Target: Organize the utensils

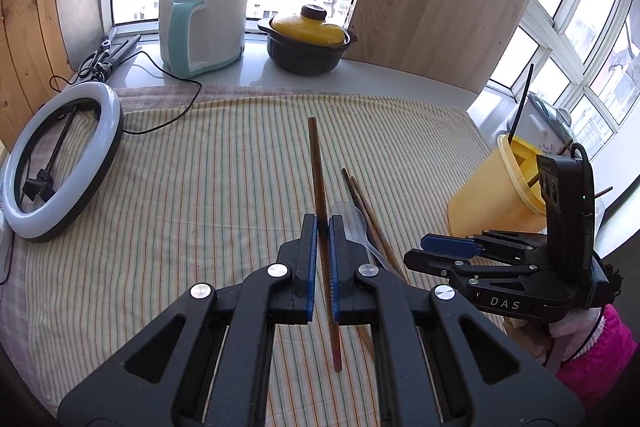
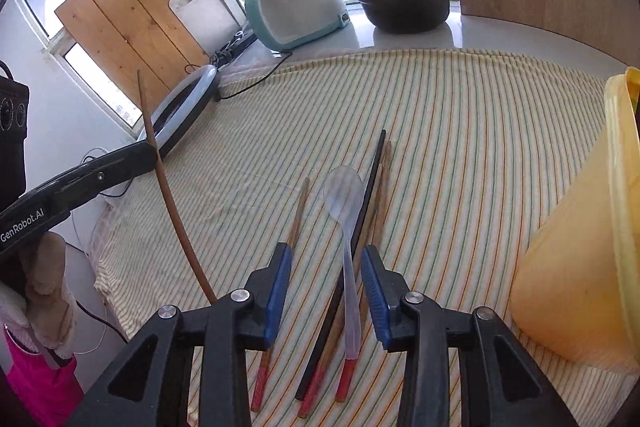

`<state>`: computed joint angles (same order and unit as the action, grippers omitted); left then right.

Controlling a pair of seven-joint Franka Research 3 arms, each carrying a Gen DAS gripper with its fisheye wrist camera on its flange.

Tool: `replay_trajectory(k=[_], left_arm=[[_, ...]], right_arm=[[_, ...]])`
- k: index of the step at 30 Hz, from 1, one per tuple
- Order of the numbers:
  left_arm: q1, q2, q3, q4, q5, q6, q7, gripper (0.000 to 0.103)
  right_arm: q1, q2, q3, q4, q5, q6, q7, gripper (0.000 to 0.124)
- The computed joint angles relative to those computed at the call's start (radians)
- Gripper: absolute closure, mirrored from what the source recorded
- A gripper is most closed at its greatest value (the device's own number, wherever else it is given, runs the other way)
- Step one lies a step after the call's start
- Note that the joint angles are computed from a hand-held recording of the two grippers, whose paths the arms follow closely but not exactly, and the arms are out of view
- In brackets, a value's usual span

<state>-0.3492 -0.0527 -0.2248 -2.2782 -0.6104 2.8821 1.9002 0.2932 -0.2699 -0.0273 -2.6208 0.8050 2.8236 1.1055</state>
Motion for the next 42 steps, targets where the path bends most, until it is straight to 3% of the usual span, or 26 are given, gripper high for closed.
replay_trajectory(k=[3, 9, 13, 18, 27, 32, 33, 34, 42], left_arm=[[0.003, -0.004, 0.004, -0.008, -0.007, -0.003, 0.006, 0.1], [0.002, -0.006, 0.01, -0.009, -0.039, -0.012, 0.042, 0.1], [0.004, 0.0, 0.009, -0.004, -0.058, -0.015, 0.061, 0.1], [0.009, 0.005, 0.004, 0.0, -0.068, -0.019, 0.068, 0.1], [0.018, 0.009, 0.0, 0.001, -0.06, -0.02, 0.061, 0.1], [0.019, 0.008, 0.0, 0.0, -0.057, -0.019, 0.056, 0.1], [0.019, 0.008, 0.0, 0.0, -0.059, -0.02, 0.059, 0.1], [0.019, 0.008, -0.001, 0.0, -0.058, -0.019, 0.058, 0.1], [0.021, 0.007, 0.001, -0.002, -0.064, -0.021, 0.065, 0.1]], right_arm=[[0.001, 0.1, -0.016, 0.088, 0.039, -0.04, -0.037, 0.087], [-0.063, 0.212, 0.061, 0.154, -0.246, 0.032, 0.197, 0.087], [-0.064, 0.246, 0.064, 0.193, -0.276, 0.019, 0.203, 0.087], [-0.073, 0.296, 0.064, 0.238, -0.416, 0.006, 0.294, 0.087], [-0.069, 0.336, 0.068, 0.276, -0.489, -0.027, 0.307, 0.088], [-0.055, 0.331, 0.057, 0.263, -0.633, -0.015, 0.412, 0.09], [-0.054, 0.326, 0.055, 0.257, -0.653, -0.007, 0.429, 0.111], [-0.054, 0.324, 0.053, 0.263, -0.676, -0.026, 0.449, 0.117], [-0.071, 0.301, 0.071, 0.255, -0.52, -0.057, 0.348, 0.119]])
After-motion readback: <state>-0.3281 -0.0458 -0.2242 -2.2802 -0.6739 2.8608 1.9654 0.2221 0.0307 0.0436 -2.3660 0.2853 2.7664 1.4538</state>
